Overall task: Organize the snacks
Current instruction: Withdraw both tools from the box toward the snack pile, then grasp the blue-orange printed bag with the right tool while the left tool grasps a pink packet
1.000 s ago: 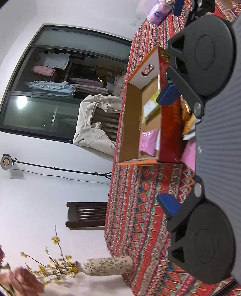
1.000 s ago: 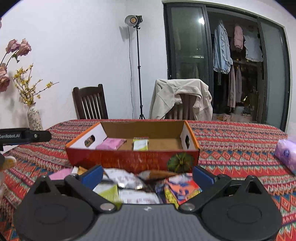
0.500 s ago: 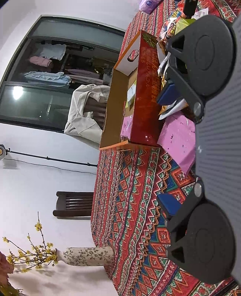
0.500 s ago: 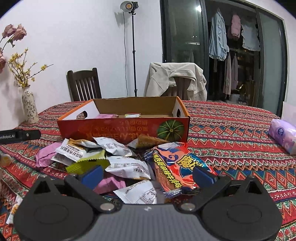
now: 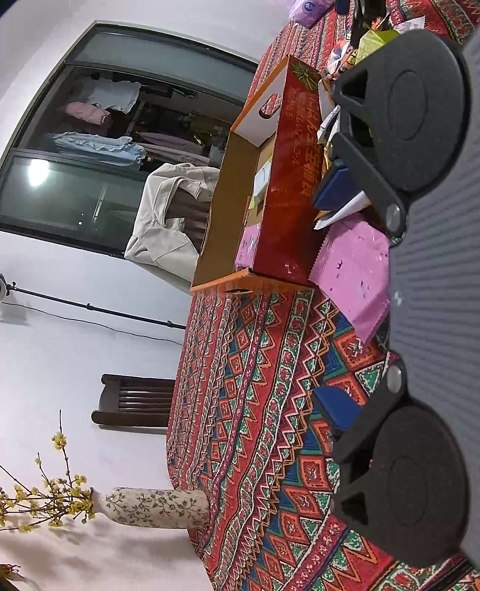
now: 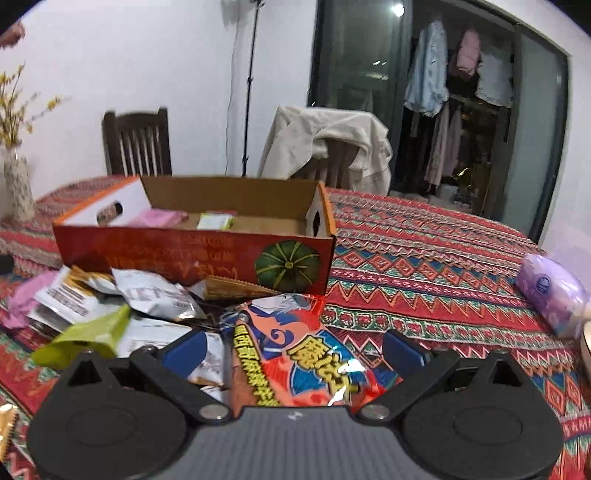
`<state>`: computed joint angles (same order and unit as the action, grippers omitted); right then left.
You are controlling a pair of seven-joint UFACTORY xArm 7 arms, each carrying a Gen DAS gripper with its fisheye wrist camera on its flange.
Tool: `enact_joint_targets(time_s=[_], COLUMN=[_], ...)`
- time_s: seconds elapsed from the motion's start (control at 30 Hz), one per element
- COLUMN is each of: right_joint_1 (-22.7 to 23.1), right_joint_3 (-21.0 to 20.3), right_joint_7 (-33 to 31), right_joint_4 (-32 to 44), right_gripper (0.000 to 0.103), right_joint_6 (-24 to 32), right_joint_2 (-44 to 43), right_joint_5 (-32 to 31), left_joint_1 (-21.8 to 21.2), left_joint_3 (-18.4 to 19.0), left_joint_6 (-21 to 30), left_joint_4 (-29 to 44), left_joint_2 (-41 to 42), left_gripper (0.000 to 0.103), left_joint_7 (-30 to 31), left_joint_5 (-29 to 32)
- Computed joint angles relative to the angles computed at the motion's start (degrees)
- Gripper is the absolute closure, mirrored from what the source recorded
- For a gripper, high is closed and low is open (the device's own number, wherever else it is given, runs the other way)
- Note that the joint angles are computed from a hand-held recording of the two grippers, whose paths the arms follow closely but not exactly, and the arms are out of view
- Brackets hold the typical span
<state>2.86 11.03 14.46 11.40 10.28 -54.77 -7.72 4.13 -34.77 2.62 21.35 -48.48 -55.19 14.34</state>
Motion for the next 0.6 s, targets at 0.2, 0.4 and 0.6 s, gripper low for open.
enact_joint_targets(time_s=[0.2, 0.4, 0.6], right_joint_1=[-1.55, -0.46, -2.0], right_joint_3=[0.52, -0.53, 1.28], right_joint_7=[-0.68, -0.7, 1.29], right_joint_4=[2.82, 0.17, -2.84], right_gripper=[0.02, 0.034, 0.039], right_joint_6=[-2.25, -5.43, -9.43], right_joint_2=[9.21, 8.19, 4.84], right_joint_5=[-0.32, 0.33, 0.76], left_joint_1=[-0.11, -0.07, 0.52], left_joint_3=[-0.06, -0.28, -0.91], left_joint_6=[0.2, 0.57, 1.16], left_joint_4=[0.1, 0.47, 0.72], left_joint_2=[0.12, 0.66, 0.57], left_gripper=[0.0, 0.0, 0.0], left_joint_7=[-0.16, -0.16, -0.82], left_joint_5=[0.11, 0.33, 0.72])
